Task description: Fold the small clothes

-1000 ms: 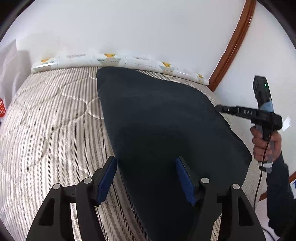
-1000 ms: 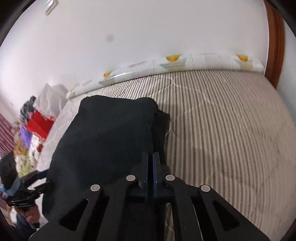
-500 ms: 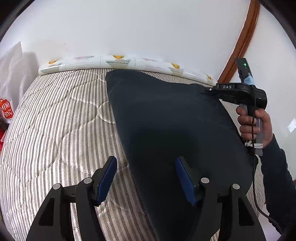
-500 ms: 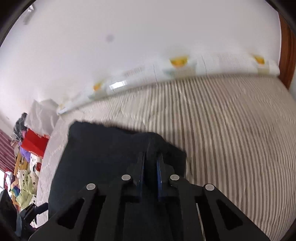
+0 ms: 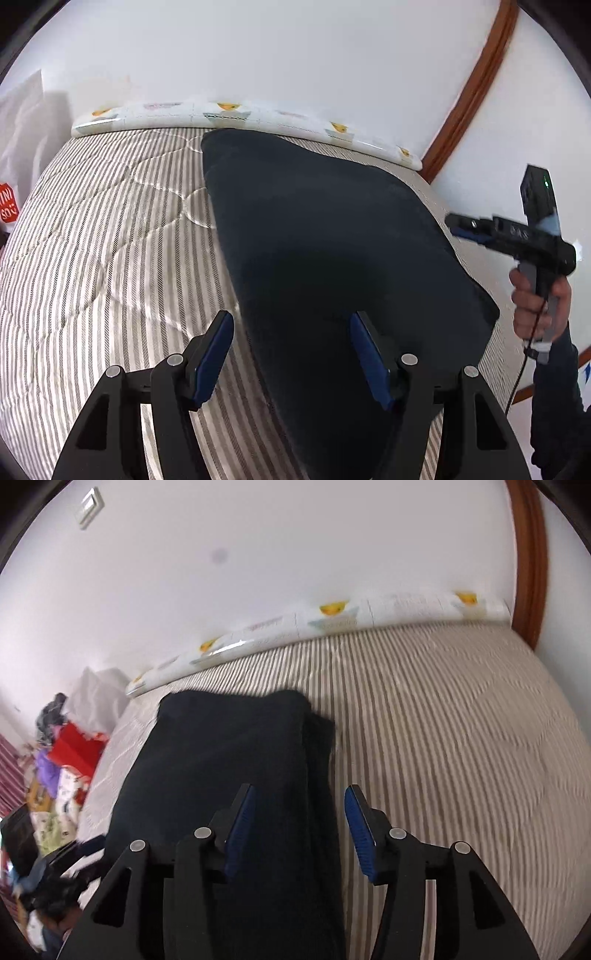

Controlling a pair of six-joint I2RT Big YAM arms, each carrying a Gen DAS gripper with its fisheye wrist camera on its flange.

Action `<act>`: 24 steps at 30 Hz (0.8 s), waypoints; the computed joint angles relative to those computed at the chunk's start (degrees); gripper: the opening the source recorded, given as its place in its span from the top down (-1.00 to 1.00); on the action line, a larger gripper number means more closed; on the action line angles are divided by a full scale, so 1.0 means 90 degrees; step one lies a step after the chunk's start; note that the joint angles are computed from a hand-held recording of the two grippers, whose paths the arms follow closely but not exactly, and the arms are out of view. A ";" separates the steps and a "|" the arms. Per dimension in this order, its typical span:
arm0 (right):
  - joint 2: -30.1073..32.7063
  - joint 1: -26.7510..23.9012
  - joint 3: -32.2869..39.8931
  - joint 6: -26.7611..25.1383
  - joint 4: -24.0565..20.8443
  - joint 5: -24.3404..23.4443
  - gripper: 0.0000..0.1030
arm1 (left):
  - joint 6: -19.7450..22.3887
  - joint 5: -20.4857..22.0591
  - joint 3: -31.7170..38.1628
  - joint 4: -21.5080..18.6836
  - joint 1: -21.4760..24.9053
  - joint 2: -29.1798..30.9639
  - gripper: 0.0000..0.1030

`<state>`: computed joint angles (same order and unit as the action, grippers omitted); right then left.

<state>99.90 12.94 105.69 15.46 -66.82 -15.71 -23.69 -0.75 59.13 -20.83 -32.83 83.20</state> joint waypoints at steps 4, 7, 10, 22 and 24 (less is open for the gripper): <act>-0.0487 0.0036 -0.0824 0.0106 0.0488 -0.0336 0.01 | -0.0061 -0.0119 -0.0125 -0.0017 -0.0183 -0.0145 -0.23; -0.0526 0.0090 -0.1077 0.0166 0.0728 -0.0408 0.51 | -0.0150 -0.0295 -0.0195 -0.0054 -0.0313 -0.0240 -0.23; -0.0712 0.0079 -0.1342 -0.0026 0.1088 -0.0228 0.91 | -0.0218 -0.0544 -0.0283 -0.0132 -0.0436 -0.0354 -0.23; -0.1410 0.0208 -0.1800 0.0151 0.0986 0.0720 0.82 | -0.0597 -0.1096 -0.0511 -0.0336 -0.0767 -0.0632 -0.23; -0.1579 0.0281 -0.1936 0.0122 0.0865 0.0864 0.79 | -0.0683 -0.1219 -0.0517 -0.0430 -0.0872 -0.0653 -0.23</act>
